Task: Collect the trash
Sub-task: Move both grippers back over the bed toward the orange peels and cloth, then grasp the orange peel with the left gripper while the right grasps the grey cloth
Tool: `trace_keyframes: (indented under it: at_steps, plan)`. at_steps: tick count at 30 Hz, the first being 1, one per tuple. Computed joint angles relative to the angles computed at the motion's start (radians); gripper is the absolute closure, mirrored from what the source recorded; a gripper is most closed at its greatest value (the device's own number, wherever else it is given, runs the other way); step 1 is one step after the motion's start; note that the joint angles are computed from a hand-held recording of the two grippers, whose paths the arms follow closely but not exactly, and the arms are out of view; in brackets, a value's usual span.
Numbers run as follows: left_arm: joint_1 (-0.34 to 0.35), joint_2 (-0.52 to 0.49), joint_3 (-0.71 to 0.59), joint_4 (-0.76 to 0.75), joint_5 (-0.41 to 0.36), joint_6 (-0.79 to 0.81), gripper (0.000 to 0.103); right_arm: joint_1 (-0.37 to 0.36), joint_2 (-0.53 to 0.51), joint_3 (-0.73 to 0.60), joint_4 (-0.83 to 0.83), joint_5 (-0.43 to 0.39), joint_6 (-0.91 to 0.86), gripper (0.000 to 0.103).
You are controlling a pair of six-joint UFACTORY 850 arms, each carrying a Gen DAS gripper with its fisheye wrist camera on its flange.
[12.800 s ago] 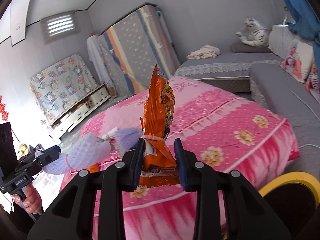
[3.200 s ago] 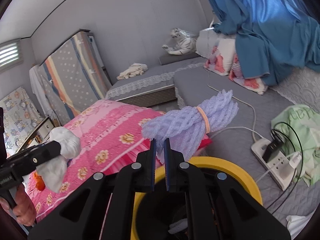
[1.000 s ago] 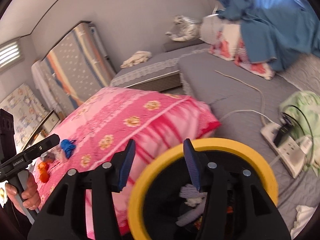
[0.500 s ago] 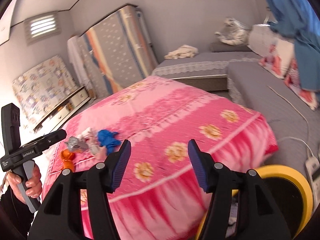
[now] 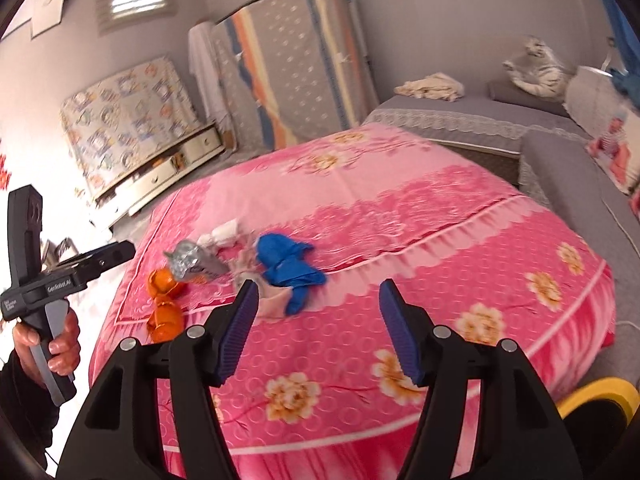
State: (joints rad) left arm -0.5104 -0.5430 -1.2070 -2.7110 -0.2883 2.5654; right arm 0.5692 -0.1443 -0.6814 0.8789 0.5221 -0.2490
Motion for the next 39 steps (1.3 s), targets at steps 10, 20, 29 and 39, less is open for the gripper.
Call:
trace_keyframes:
  at_steps: [10, 20, 29, 39]
  plan:
    - [0.042, -0.056, -0.034, 0.071, 0.039, -0.096, 0.021, 0.017, -0.136, -0.138, 0.012, -0.079, -0.122, 0.044]
    - [0.054, -0.108, -0.079, 0.181, 0.072, -0.209, 0.021, 0.012, -0.23, -0.236, 0.049, -0.129, -0.239, 0.044]
    - [0.059, -0.157, -0.136, 0.328, 0.094, -0.356, 0.022, 0.001, -0.292, -0.305, 0.049, -0.181, -0.28, 0.045]
    - [0.06, -0.204, -0.193, 0.582, 0.117, -0.602, 0.026, -0.019, -0.355, -0.37, 0.057, -0.234, -0.315, 0.046]
